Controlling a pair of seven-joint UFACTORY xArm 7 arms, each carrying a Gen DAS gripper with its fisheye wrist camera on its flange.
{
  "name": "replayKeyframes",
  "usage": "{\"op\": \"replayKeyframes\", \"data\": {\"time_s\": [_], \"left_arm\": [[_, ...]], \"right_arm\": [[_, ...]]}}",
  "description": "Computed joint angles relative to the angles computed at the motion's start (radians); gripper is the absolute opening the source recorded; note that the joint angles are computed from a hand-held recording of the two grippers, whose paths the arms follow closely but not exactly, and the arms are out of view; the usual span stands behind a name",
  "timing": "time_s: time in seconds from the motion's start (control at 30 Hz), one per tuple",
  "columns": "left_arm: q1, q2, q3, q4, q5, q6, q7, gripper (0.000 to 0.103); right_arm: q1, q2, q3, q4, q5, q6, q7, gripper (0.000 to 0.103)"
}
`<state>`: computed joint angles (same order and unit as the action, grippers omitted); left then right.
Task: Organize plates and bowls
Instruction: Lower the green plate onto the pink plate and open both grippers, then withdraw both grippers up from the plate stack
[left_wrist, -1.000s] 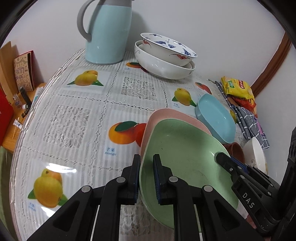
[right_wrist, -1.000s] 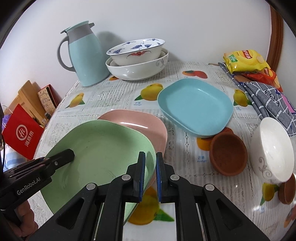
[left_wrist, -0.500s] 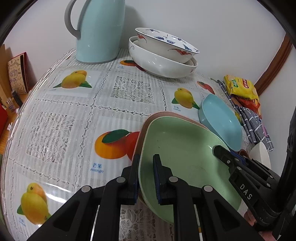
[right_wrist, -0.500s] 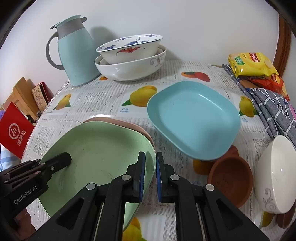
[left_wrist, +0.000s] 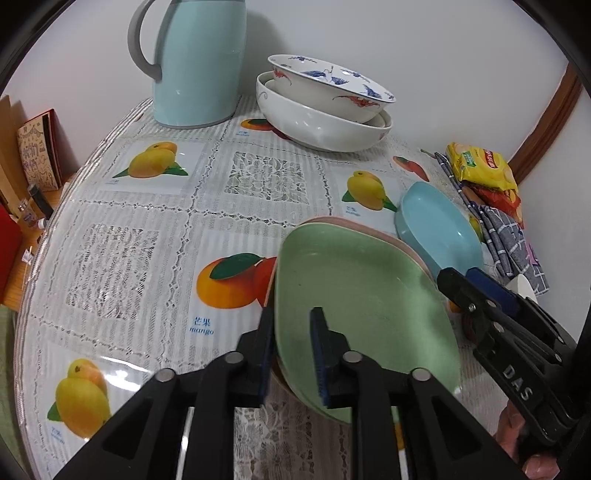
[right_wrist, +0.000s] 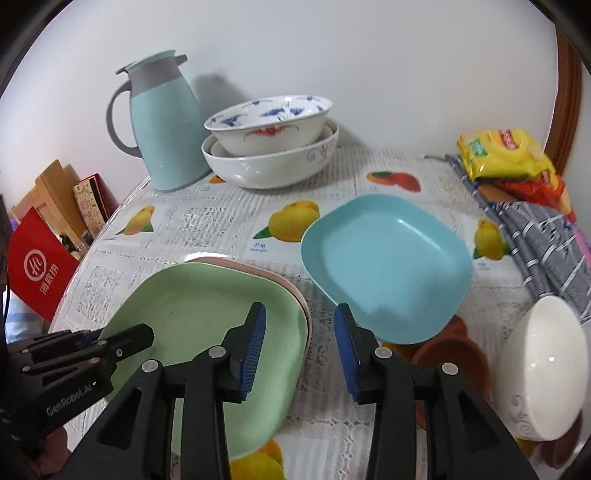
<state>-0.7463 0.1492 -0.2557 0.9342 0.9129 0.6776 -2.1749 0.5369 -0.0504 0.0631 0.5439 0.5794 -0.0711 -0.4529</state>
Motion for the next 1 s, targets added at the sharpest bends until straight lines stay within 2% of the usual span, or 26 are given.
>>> {"op": "replayKeyframes", "data": {"time_s": [0.03, 0.1, 0.17, 0.27, 0.37, 0.43, 0.47, 0.57, 0.63, 0.67, 0.73, 0.83, 0.93, 1.0], "left_arm": [[-0.004, -0.006, -0.002, 0.0, 0.005, 0.005, -0.004, 0.033], [-0.023, -0.013, -0.017, 0.017, -0.007, 0.082, -0.004, 0.062], [-0.045, -0.024, -0.033, 0.03, 0.007, 0.155, -0.025, 0.068], [-0.052, -0.043, -0.05, 0.032, 0.008, 0.173, -0.035, 0.068], [-0.065, -0.048, -0.068, 0.055, -0.01, 0.222, -0.042, 0.069], [-0.075, -0.049, -0.078, 0.075, -0.018, 0.253, -0.043, 0.073], [-0.081, -0.048, -0.083, 0.088, -0.028, 0.274, -0.04, 0.076], [-0.103, -0.043, -0.096, 0.132, -0.063, 0.341, -0.03, 0.077], [-0.116, -0.051, -0.101, 0.139, -0.058, 0.351, -0.052, 0.079], [-0.122, -0.056, -0.104, 0.141, -0.055, 0.353, -0.067, 0.08], [-0.136, -0.056, -0.113, 0.156, -0.048, 0.377, -0.085, 0.08], [-0.165, -0.032, -0.126, 0.21, -0.039, 0.446, -0.063, 0.08], [-0.189, -0.031, -0.128, 0.228, -0.018, 0.445, -0.069, 0.08], [-0.218, -0.009, -0.133, 0.267, 0.011, 0.505, -0.071, 0.08]], "right_arm": [[0.009, -0.025, -0.008, -0.014, 0.007, 0.004, -0.008, 0.049], [0.078, -0.058, -0.068, -0.034, 0.056, 0.001, -0.053, 0.056], [0.088, -0.109, -0.082, -0.07, 0.031, 0.008, -0.036, 0.063], [0.053, -0.18, -0.054, -0.126, -0.025, 0.014, 0.019, 0.064], [-0.059, -0.256, 0.044, -0.179, -0.104, 0.038, 0.102, 0.064], [-0.126, -0.322, 0.101, -0.218, -0.15, 0.06, 0.155, 0.064], [-0.135, -0.355, 0.104, -0.234, -0.164, 0.076, 0.169, 0.064], [-0.159, -0.455, 0.104, -0.279, -0.203, 0.125, 0.213, 0.065], [-0.204, -0.535, 0.13, -0.311, -0.232, 0.165, 0.269, 0.071], [-0.221, -0.564, 0.135, -0.317, -0.247, 0.198, 0.291, 0.077], [-0.258, -0.626, 0.133, -0.315, -0.286, 0.319, 0.328, 0.078], [-0.269, -0.717, 0.113, -0.345, -0.34, 0.388, 0.356, 0.078], [-0.285, -0.83, 0.108, -0.375, -0.392, 0.46, 0.401, 0.084], [-0.281, -0.893, 0.087, -0.391, -0.413, 0.501, 0.426, 0.085]]}}
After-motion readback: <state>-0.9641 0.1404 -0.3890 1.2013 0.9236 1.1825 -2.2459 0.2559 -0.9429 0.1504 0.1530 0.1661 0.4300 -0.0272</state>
